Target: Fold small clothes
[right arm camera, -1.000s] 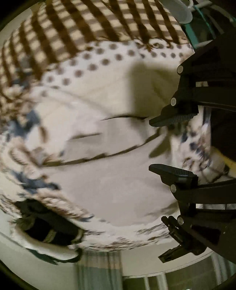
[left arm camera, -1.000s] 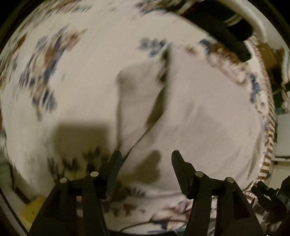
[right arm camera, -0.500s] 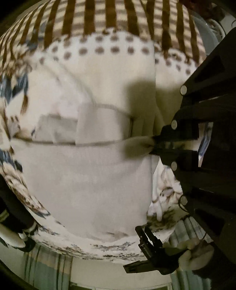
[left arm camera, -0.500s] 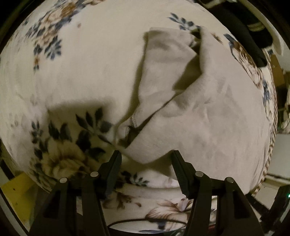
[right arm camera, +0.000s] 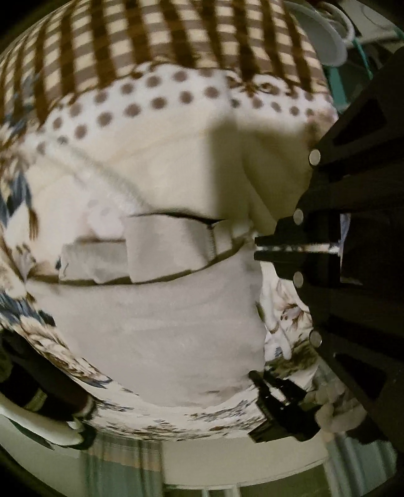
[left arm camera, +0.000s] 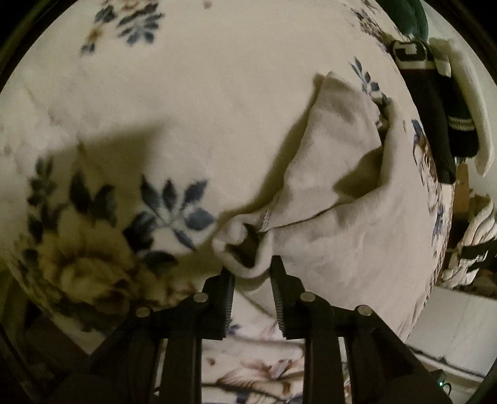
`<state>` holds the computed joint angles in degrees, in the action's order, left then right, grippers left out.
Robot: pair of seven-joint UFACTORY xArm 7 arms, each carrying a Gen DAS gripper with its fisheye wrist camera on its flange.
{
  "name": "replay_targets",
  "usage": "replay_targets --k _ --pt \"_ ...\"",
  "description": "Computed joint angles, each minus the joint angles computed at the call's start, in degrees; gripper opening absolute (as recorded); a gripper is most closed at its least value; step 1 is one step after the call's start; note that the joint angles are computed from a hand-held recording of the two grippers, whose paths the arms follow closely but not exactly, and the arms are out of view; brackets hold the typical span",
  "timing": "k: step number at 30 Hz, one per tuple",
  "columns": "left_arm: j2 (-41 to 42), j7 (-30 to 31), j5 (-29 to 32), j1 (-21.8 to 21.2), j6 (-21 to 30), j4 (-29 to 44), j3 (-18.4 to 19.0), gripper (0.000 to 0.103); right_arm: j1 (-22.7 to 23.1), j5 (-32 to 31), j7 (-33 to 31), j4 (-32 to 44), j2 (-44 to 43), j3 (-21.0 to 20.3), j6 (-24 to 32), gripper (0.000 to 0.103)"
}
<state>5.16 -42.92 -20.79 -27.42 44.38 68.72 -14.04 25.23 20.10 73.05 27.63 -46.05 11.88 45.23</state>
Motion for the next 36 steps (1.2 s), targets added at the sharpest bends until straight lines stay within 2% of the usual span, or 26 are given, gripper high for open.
replay_targets --k 2,3,5,8,9,10,11,13,14,16,20,25,29,31,36 --pt "-0.6 -0.4 3.3 -0.2 4.4 2.8 0.2 0.022 -0.2 2.0 4.9 -3.0 -2.8 2.7 -5.2 0.057" --pt "-0.9 -0.1 4.4 -0.4 5.3 3.8 0.0 0.022 0.2 2.7 6.9 -4.3 -3.5 3.5 -7.6 0.062" --pt "-0.1 1.6 7.1 -0.8 8.0 7.1 -0.2 0.023 1.1 4.6 12.7 -7.8 -4.4 6.6 -16.3 0.064" --pt "4.7 3.5 14.3 -2.9 11.7 15.7 -0.6 0.041 -0.3 6.1 23.2 -11.6 -1.2 13.8 -30.5 0.064" --pt "6.6 4.3 16.3 -3.7 12.4 18.5 -0.6 0.057 -2.1 5.9 26.9 -12.5 0.3 17.0 -34.8 0.064" --pt "8.5 5.1 18.3 -4.6 13.2 21.3 -0.5 0.074 -6.0 5.9 31.2 -12.6 2.4 22.1 -38.8 0.064" --pt "10.6 6.2 20.1 -5.6 14.0 24.2 -0.4 0.078 -8.4 4.5 34.3 -12.6 3.4 24.7 -40.4 0.064" --pt "15.9 8.8 21.6 -7.2 16.1 31.0 -0.1 0.079 -17.1 2.4 41.5 -11.6 4.1 33.8 -42.8 0.064" --pt "18.0 10.1 21.8 -7.8 17.1 33.8 0.1 0.079 -22.2 1.4 45.7 -10.6 2.8 39.1 -41.9 0.064" --pt "21.0 12.3 22.5 -9.0 18.0 37.4 0.8 0.079 -28.3 0.2 52.5 -8.9 -0.9 45.6 -38.5 0.065" --pt "27.8 15.2 23.9 -11.4 21.9 45.8 2.5 0.079 -34.7 -1.5 65.7 -5.0 -9.9 53.7 -28.1 0.065" --pt "28.7 18.6 21.2 -10.7 20.2 45.5 2.8 0.081 -37.9 -8.0 69.8 1.1 -12.0 54.6 -15.7 0.065" --pt "28.2 21.6 20.2 -10.1 19.3 44.1 2.6 0.083 -40.3 -13.9 68.7 6.0 -8.9 54.5 -8.6 0.065" --pt "28.5 22.5 19.8 -10.0 19.5 44.5 2.6 0.084 -40.5 -15.3 69.0 6.7 -6.8 54.0 -7.6 0.065" --pt "31.1 24.2 18.7 -10.3 22.3 48.5 2.6 0.087 -38.8 -17.1 76.8 5.1 -8.4 54.4 -7.1 0.065"
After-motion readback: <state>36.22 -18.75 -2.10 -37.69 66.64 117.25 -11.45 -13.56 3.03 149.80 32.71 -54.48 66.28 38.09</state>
